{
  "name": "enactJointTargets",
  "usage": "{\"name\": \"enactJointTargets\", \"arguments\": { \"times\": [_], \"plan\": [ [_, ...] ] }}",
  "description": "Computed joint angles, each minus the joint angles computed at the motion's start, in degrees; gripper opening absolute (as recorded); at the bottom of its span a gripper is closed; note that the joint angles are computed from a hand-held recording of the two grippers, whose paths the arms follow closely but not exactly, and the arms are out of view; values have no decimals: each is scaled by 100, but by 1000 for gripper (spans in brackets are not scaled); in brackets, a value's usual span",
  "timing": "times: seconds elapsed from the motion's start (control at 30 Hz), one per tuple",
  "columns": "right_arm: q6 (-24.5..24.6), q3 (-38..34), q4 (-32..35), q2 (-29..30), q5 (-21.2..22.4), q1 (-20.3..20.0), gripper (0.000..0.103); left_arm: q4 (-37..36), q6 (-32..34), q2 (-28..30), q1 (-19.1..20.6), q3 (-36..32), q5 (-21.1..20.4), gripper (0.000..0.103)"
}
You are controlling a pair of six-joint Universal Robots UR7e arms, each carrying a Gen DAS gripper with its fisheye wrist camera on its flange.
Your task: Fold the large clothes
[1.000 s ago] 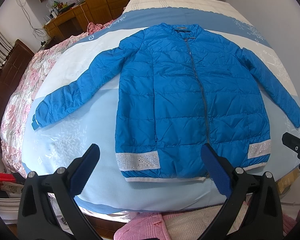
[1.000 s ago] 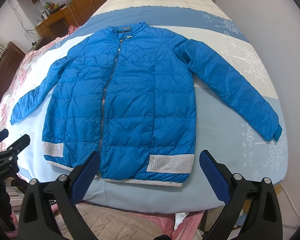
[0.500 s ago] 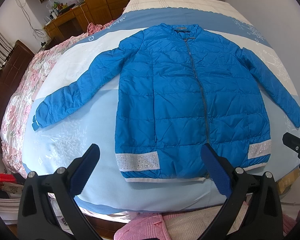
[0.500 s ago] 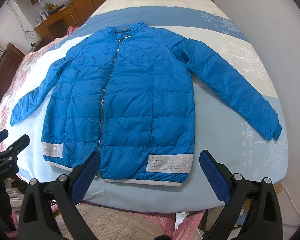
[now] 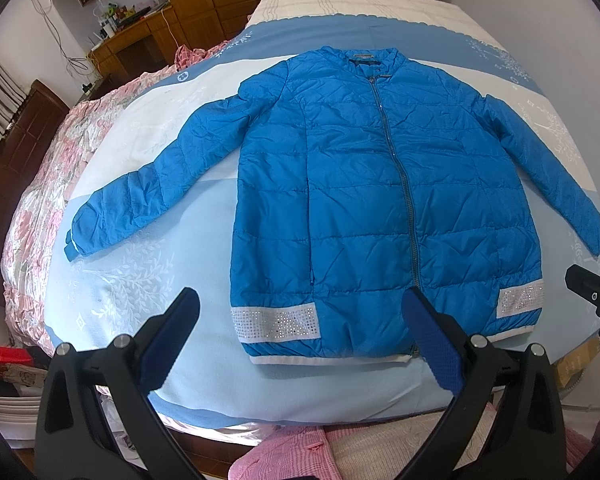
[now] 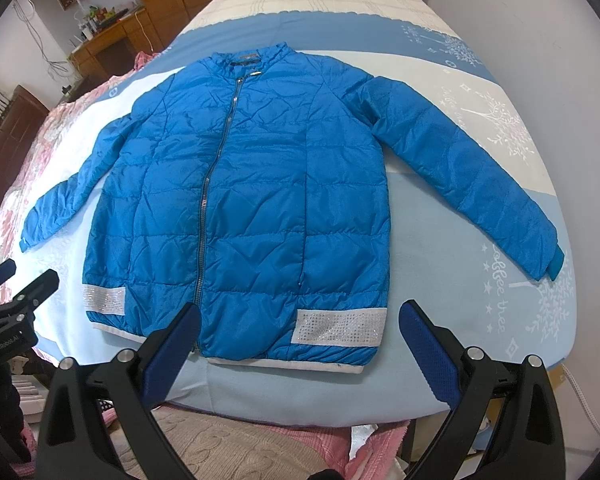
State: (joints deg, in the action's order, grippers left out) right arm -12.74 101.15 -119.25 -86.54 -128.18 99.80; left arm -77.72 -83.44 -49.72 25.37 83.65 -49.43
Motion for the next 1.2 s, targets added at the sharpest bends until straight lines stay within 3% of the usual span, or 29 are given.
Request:
{"name": "enactJointTargets", "arguments": {
  "times": [0.57, 0.67, 0.77, 0.9, 1.0, 1.2],
  "plan": [
    [5, -108, -21, 71, 216, -141, 99, 19, 110, 78, 80, -98, 23, 100],
    [-3, -154, -54, 103, 309, -289, 99, -479, 468, 82, 198, 2, -19, 100],
    [146, -262, -55, 165, 433, -624, 99, -1158, 1019, 179, 420, 55, -179, 100],
    [599, -569, -10, 167, 957, -1394, 99, -1441, 1675, 617, 680, -312, -116, 100],
    [872, -813, -157, 94, 1456, -2032, 98, -1786, 2340, 1052, 872, -791, -44, 100],
    [1161, -1527, -486, 212, 1566, -2877, 98, -2424, 3624, 2040, 1152, -2113, -51, 100]
  ]
}}
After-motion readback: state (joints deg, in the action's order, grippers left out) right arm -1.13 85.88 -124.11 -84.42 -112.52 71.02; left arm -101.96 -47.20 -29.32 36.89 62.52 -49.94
